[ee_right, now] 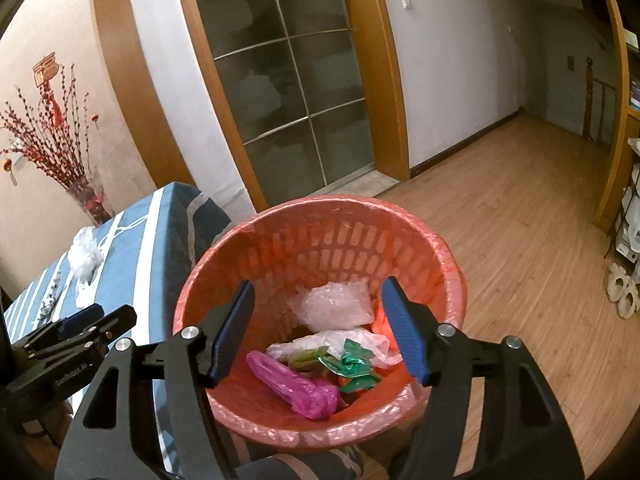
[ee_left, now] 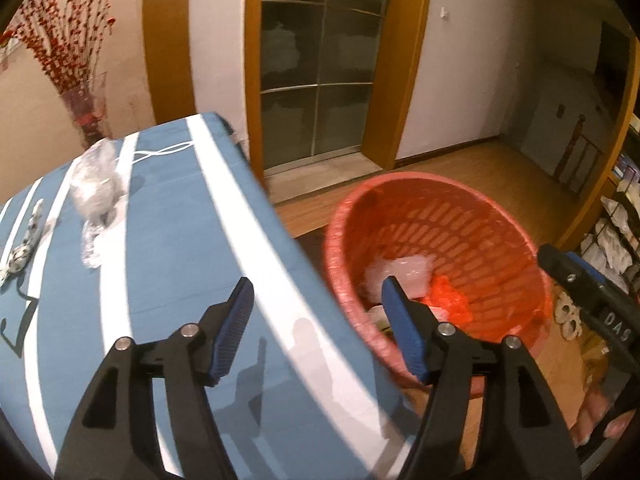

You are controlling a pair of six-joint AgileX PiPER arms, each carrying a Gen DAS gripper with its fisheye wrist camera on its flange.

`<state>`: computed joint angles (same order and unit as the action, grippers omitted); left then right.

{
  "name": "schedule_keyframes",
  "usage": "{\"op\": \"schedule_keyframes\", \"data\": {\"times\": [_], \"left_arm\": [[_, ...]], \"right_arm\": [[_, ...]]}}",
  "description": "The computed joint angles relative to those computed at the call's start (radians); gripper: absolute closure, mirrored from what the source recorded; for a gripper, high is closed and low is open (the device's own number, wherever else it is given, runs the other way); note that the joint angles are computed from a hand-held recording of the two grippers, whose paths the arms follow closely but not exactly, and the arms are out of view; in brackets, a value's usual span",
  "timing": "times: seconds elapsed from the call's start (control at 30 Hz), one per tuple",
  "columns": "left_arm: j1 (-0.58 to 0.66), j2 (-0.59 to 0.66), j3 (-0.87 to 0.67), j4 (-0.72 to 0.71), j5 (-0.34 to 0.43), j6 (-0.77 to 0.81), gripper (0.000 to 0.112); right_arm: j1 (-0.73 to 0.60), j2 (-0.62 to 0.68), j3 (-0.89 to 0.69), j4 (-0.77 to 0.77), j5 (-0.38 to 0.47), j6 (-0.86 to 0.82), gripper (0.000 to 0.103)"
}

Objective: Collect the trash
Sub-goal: 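Open both tools to drop the bubble wrap and green bag into the basket, then move both open tools back over the white patterned bag and clear bag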

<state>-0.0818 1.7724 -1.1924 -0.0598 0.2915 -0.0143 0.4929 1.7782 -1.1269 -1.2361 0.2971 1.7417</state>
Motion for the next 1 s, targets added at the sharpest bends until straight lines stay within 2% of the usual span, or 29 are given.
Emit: {"op": "schedule_keyframes", "data": {"times": [0.3,0.57,0.67,0.77,1.0], "left_arm": [[0.14,-0.041,0.033,0.007,-0.001,0.022,0.042],[0.381,-0.014,-0.041,0.096,0.019,-0.003,0.042],[0.486,0.041,-0.141,0.06,0.073,0.021,0.044],[0.584,0.126,-0.277,-0.052,0.162,0.108,0.051],[0.65,0.259,-0.464,-0.034,0.245,0.14,0.055]], "right_arm": [[0.041,0.013,-0.044,0.062,0.015,-0.083,0.033],[0.088,0.064,-0.136,0.195,0.021,-0.249,0.033],[0.108,0.102,-0.194,0.274,0.027,-0.339,0.033],[0.127,0.14,-0.256,0.354,0.036,-0.43,0.033],[0.17,0.237,-0.428,0.546,0.07,-0.666,0.033]]}}
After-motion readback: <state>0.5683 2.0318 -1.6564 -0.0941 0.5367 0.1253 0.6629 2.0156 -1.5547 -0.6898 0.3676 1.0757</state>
